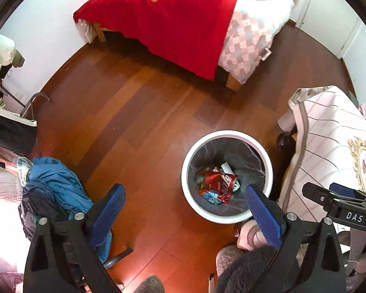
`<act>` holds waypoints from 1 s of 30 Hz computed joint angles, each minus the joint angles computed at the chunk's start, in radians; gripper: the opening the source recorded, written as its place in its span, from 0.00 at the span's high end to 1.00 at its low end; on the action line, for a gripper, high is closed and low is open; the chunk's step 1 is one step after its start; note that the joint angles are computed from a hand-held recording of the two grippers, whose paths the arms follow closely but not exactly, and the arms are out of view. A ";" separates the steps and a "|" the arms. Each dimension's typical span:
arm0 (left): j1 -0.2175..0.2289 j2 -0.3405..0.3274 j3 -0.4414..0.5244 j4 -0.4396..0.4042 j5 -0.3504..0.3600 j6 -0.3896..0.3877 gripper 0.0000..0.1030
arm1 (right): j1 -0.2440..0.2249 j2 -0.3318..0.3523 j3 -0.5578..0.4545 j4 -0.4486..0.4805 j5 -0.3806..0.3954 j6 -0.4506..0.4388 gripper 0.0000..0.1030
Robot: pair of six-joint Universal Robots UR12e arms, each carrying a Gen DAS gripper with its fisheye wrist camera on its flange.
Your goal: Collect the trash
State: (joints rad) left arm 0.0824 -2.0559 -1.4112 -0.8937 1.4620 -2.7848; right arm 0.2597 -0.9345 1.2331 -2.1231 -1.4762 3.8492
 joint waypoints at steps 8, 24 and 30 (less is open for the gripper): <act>0.029 0.090 -0.059 0.004 -0.101 0.037 0.02 | 0.025 -0.115 0.084 -0.064 -0.020 0.004 0.00; 0.090 0.233 -0.087 -0.128 -0.320 0.114 0.02 | 0.077 -0.270 0.129 -0.147 -0.013 -0.020 0.00; 0.109 0.265 -0.087 -0.170 -0.373 0.131 0.02 | 0.086 -0.299 0.123 -0.163 0.011 -0.028 0.00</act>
